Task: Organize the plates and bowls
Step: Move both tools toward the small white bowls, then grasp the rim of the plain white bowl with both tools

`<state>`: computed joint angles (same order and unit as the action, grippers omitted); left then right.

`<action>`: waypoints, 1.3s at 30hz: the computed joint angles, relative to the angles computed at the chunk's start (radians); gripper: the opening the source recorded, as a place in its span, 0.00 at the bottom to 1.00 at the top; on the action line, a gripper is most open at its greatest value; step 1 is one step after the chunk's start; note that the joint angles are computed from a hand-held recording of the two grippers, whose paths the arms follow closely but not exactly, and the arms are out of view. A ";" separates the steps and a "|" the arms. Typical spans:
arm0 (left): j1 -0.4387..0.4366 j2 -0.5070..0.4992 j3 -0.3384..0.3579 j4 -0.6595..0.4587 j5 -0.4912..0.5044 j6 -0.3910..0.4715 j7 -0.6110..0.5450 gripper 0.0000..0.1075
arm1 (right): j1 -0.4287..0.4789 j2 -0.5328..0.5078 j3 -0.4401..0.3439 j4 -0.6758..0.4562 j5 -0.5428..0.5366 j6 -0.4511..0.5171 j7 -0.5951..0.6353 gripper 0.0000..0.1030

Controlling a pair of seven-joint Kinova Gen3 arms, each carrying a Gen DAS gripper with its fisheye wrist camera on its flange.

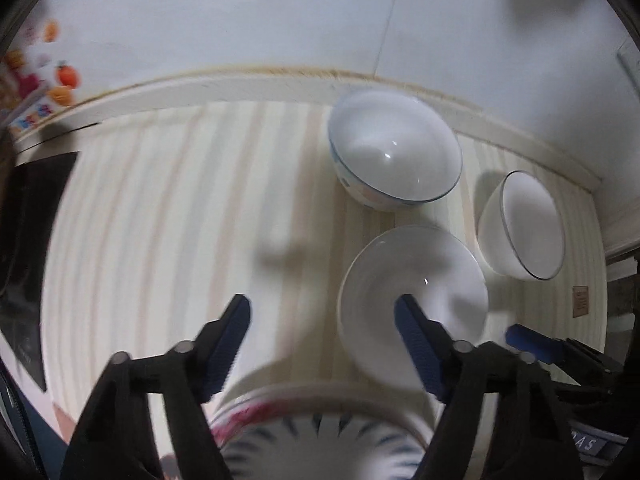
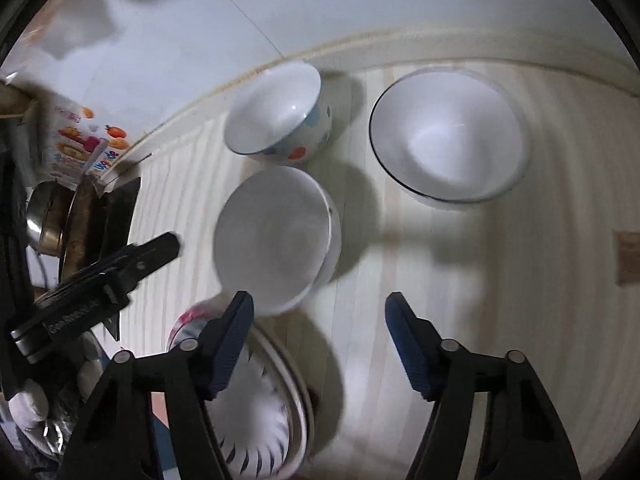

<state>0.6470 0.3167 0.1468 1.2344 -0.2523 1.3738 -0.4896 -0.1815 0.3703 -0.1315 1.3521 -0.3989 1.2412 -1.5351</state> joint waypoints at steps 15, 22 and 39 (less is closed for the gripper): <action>0.000 0.038 0.006 -0.040 0.079 -0.015 -0.119 0.30 | -0.015 0.122 -0.018 -0.062 -0.005 0.000 -0.025 0.20; 0.084 0.021 0.021 -0.154 0.028 0.064 -0.082 0.30 | 0.041 0.011 -0.006 -0.042 -0.026 0.073 0.005 0.20; 0.255 0.145 0.009 -0.389 0.039 0.135 -0.093 0.30 | 0.209 -0.230 0.116 0.110 -0.074 0.213 0.143 0.20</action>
